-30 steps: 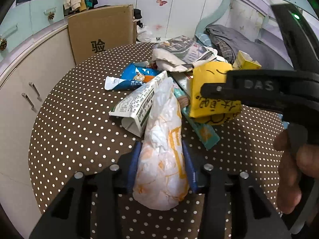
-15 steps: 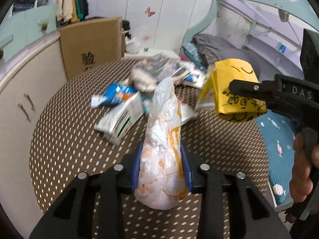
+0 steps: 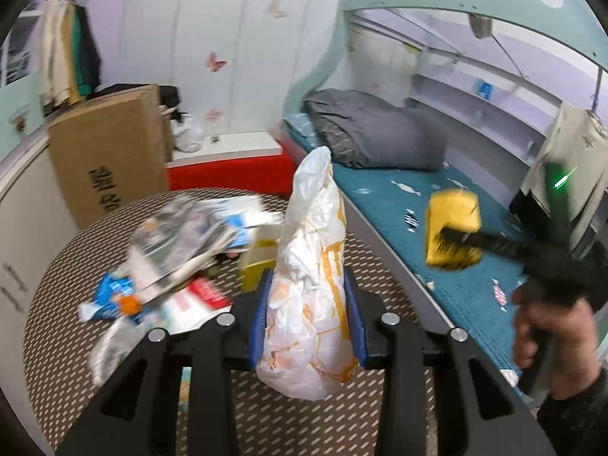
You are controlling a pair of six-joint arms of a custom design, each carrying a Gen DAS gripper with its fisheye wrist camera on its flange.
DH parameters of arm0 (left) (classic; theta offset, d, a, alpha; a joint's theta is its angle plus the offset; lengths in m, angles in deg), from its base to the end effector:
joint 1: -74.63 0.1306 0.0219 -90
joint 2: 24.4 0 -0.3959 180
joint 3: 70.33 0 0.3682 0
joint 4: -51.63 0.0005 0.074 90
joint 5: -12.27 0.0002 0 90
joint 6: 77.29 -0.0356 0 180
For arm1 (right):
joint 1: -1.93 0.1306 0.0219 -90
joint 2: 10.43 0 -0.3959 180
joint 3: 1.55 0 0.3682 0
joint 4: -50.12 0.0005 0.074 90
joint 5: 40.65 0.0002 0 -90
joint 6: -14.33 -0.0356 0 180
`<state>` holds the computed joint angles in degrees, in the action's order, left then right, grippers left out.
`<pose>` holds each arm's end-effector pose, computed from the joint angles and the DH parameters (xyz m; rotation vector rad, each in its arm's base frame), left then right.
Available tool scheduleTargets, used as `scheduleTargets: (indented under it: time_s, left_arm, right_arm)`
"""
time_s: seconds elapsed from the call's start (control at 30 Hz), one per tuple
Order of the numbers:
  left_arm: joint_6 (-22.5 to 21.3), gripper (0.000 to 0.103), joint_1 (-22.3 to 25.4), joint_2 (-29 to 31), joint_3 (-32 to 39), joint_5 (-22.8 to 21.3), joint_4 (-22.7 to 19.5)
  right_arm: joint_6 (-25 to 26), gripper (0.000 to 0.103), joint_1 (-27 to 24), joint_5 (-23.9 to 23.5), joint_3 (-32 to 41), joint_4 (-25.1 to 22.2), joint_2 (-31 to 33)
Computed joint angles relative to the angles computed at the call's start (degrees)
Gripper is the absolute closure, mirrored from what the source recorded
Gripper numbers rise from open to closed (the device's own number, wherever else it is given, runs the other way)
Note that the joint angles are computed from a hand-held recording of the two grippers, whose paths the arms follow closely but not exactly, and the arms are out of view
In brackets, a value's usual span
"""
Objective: Collect trash
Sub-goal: 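Carry both items to the blue wastebasket and open both tools to drop them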
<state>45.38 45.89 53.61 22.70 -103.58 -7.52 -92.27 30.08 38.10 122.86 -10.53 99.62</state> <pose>0.3327 -0.1653 0.5393 -0.2939 2.2290 -0.0419 0.5167 0.2838 0.5150 -0.3417 2.4201 0.5953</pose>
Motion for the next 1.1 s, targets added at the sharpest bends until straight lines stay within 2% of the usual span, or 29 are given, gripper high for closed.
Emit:
scheduleTargets:
  time_s: [0.27,0.47,0.63,0.67,0.73,0.93,1.03,1.1]
  left_arm:
    - [-2.7,0.068,0.79,10.98,6.78,6.17,1.7]
    - [-4.65,0.068,1.96,18.83,13.22,11.03,0.71]
    - [-6.27,0.068,1.98,26.4,20.49,15.01,-1.45]
    - [-6.76,0.068,2.0,28.49,22.46,16.15,-2.22]
    - [-7.18,0.068,1.85,32.23,26.18,17.81,-3.8]
    - [-7.96,0.068,1.61,41.76,36.17,20.94,-8.52]
    - [-7.98,0.068,1.6,48.23,44.65,22.87,-13.36]
    - [-8.56,0.067,1.52,53.73,52.61,23.93,-18.56]
  right_arm:
    - [-1.77,0.064,-6.37,-2.23,-1.68,-1.62,9.78]
    - [-3.07,0.061,-8.67,-3.0,2.9,-3.76,18.69]
    - [-6.41,0.032,-10.75,-6.26,3.88,-2.91,23.1]
    - [-7.84,0.031,-11.24,-5.92,3.29,-2.37,23.35]
    - [-9.74,0.03,-11.87,-5.68,0.71,-0.48,21.86]
    - [-12.91,0.022,-14.24,-5.01,-9.47,8.84,12.24]
    - [-13.52,0.02,-15.28,-4.32,-12.18,11.74,8.14]
    - [-13.17,0.018,-15.64,-3.89,-12.8,12.51,6.76]
